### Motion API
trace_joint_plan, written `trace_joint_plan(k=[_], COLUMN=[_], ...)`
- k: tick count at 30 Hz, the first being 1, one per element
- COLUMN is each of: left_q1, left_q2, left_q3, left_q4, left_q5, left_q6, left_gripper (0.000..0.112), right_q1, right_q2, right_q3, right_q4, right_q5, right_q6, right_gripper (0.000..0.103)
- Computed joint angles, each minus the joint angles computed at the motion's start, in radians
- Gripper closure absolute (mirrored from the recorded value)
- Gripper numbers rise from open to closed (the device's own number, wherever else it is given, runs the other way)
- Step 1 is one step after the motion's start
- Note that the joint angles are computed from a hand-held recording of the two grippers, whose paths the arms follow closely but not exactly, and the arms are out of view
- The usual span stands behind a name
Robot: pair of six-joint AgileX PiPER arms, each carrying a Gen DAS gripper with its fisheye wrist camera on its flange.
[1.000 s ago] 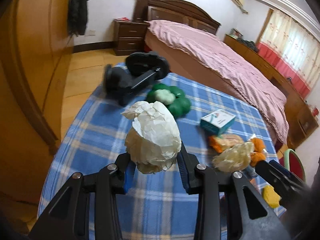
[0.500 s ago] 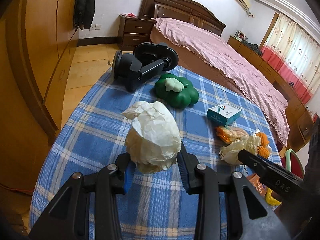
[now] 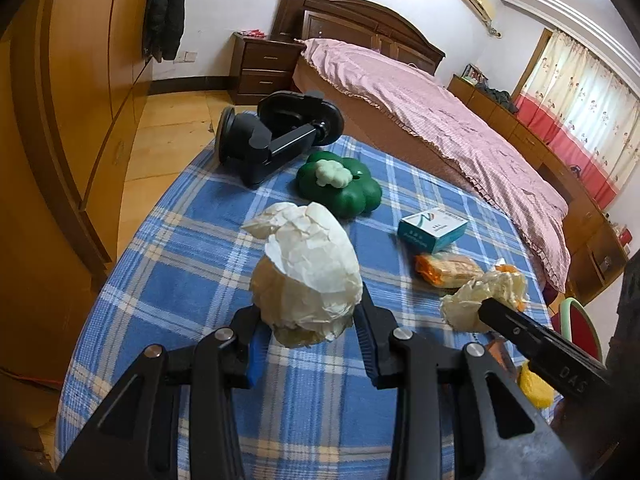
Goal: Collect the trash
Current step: 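Carry both held tissues over the red bin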
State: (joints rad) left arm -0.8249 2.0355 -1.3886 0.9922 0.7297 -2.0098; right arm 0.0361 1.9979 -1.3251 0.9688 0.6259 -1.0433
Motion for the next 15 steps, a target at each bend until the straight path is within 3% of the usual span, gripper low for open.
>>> trace_joint_plan(k=[15], left_q1=[-0.089], left_q2=[-0.011], left_q3=[-0.128], left_q4=[0.011], left_q5=[0.076], left_q6=[0.095], left_gripper=[0.074], right_q1=[-0.157], right_q2=[-0.251], right_q3=[0.227], right_q4=[0.311], right_q5=[0.055], right_q6=[-0.342], right_gripper=[0.068])
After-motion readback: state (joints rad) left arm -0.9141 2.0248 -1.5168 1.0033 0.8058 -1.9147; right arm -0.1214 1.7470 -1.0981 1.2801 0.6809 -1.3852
